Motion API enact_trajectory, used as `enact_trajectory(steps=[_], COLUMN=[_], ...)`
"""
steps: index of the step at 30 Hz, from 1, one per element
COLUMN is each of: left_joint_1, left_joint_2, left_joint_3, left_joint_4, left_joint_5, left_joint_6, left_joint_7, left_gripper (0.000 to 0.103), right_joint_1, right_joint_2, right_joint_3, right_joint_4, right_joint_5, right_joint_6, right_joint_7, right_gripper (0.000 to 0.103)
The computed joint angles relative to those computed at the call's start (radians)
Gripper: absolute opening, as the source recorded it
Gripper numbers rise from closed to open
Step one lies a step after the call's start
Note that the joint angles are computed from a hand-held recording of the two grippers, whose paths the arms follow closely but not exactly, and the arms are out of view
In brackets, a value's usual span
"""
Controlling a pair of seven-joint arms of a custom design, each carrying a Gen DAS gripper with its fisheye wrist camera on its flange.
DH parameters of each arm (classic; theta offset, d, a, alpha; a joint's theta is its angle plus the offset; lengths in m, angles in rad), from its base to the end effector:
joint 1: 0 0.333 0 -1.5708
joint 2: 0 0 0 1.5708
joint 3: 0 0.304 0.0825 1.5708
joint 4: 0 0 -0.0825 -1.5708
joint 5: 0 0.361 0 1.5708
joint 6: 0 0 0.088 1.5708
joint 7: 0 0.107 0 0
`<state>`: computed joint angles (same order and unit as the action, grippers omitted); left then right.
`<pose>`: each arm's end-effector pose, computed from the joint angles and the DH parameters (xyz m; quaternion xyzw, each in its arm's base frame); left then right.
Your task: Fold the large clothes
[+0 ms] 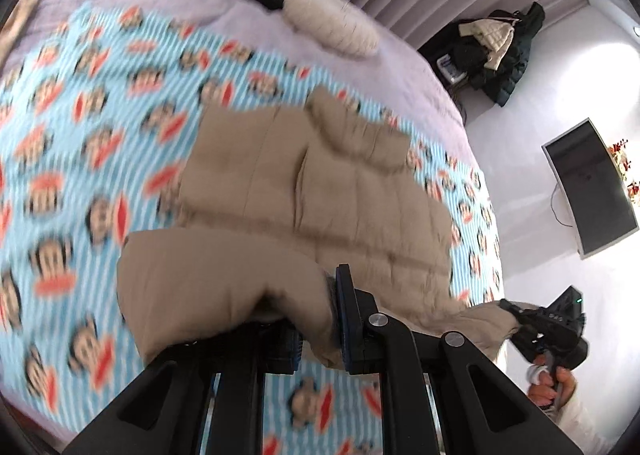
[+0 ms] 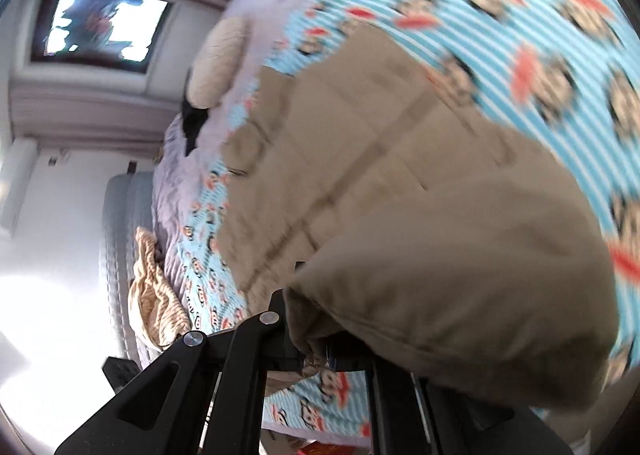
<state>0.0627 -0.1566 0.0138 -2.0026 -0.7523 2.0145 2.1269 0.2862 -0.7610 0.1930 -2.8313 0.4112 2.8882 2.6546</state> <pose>0.5145 -0.0005 0.5521 0.5912 -0.7249 0.3429 0.0862 0.3139 0.1406 0.4948 -0.2781 0.8732 0.0529 0.3967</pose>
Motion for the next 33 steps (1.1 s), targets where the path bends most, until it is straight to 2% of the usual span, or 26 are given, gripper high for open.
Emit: enact_trajectory(steps=[3, 4, 6, 9, 12, 15, 19, 20, 22, 23, 24, 25, 26, 27, 28, 29, 30, 31, 32, 33], left_joint_1=[-0.021, -0.024, -0.032, -0.044, -0.056, -0.061, -0.076, -0.082, -0.091, -0.093, -0.09, -0.071, -0.051, -0.033, -0.013, -0.009, -0.007, -0.003, 0.002, 0.004], left_joint_2=[0.101, 0.13, 0.202, 0.323, 0.44, 0.543, 0.705, 0.746, 0.793, 0.802, 0.79, 0.755, 0.735, 0.721, 0.697, 0.68, 0.662, 0.66, 0.666, 0.674], left_joint_3=[-0.045, -0.057, -0.086, -0.125, -0.148, -0.166, -0.186, -0.189, -0.194, -0.195, -0.198, -0.215, -0.233, -0.25, -0.266, -0.267, -0.269, -0.277, -0.288, -0.298], left_joint_4=[0.133, 0.167, 0.243, 0.353, 0.452, 0.537, 0.716, 0.768, 0.824, 0.841, 0.824, 0.772, 0.748, 0.739, 0.715, 0.697, 0.675, 0.672, 0.682, 0.686], left_joint_5=[0.038, 0.049, 0.085, 0.191, 0.327, 0.425, 0.549, 0.578, 0.628, 0.649, 0.663, 0.653, 0.635, 0.616, 0.593, 0.587, 0.585, 0.575, 0.553, 0.533], left_joint_6=[0.09, 0.115, 0.176, 0.252, 0.271, 0.266, 0.206, 0.188, 0.195, 0.195, 0.228, 0.294, 0.317, 0.319, 0.322, 0.328, 0.331, 0.301, 0.261, 0.226], left_joint_7=[-0.074, -0.096, -0.158, -0.278, -0.401, -0.466, -0.534, -0.547, -0.56, -0.563, -0.559, -0.532, -0.502, -0.47, -0.429, -0.409, -0.383, -0.351, -0.319, -0.287], left_gripper=[0.016, 0.016, 0.016, 0.016, 0.016, 0.016, 0.017, 0.024, 0.045, 0.073, 0.088, 0.089, 0.089, 0.089, 0.089, 0.089, 0.089, 0.088, 0.08, 0.064], right_joint_1=[0.041, 0.05, 0.074, 0.072, 0.051, 0.029, -0.024, -0.038, -0.069, -0.084, -0.099, -0.116, -0.131, -0.143, -0.151, -0.151, -0.148, -0.148, -0.145, -0.142], right_joint_2=[0.115, 0.153, 0.264, 0.407, 0.553, 0.659, 0.797, 0.822, 0.878, 0.896, 0.91, 0.915, 0.91, 0.894, 0.879, 0.852, 0.822, 0.805, 0.789, 0.785], right_joint_3=[-0.151, -0.18, -0.271, -0.332, -0.359, -0.36, -0.327, -0.316, -0.295, -0.284, -0.272, -0.257, -0.239, -0.225, -0.216, -0.212, -0.207, -0.203, -0.2, -0.197], right_joint_4=[0.126, 0.166, 0.292, 0.443, 0.558, 0.617, 0.694, 0.71, 0.74, 0.75, 0.757, 0.758, 0.752, 0.742, 0.733, 0.717, 0.697, 0.69, 0.689, 0.7], right_joint_5=[-0.012, -0.002, 0.017, 0.063, 0.137, 0.237, 0.31, 0.315, 0.332, 0.342, 0.353, 0.383, 0.408, 0.416, 0.397, 0.35, 0.294, 0.256, 0.186, 0.108], right_joint_6=[-0.008, -0.016, -0.066, -0.131, -0.175, -0.177, -0.164, -0.165, -0.164, -0.165, -0.166, -0.165, -0.157, -0.15, -0.146, -0.138, -0.123, -0.124, -0.147, -0.183], right_joint_7=[-0.188, -0.237, -0.375, -0.51, -0.59, -0.67, -0.701, -0.699, -0.695, -0.69, -0.684, -0.689, -0.705, -0.715, -0.708, -0.693, -0.685, -0.687, -0.682, -0.681], right_gripper=[0.008, 0.008, 0.008, 0.008, 0.008, 0.008, 0.008, 0.008, 0.012, 0.012, 0.012, 0.017, 0.021, 0.035, 0.056, 0.062, 0.064, 0.062, 0.058, 0.04])
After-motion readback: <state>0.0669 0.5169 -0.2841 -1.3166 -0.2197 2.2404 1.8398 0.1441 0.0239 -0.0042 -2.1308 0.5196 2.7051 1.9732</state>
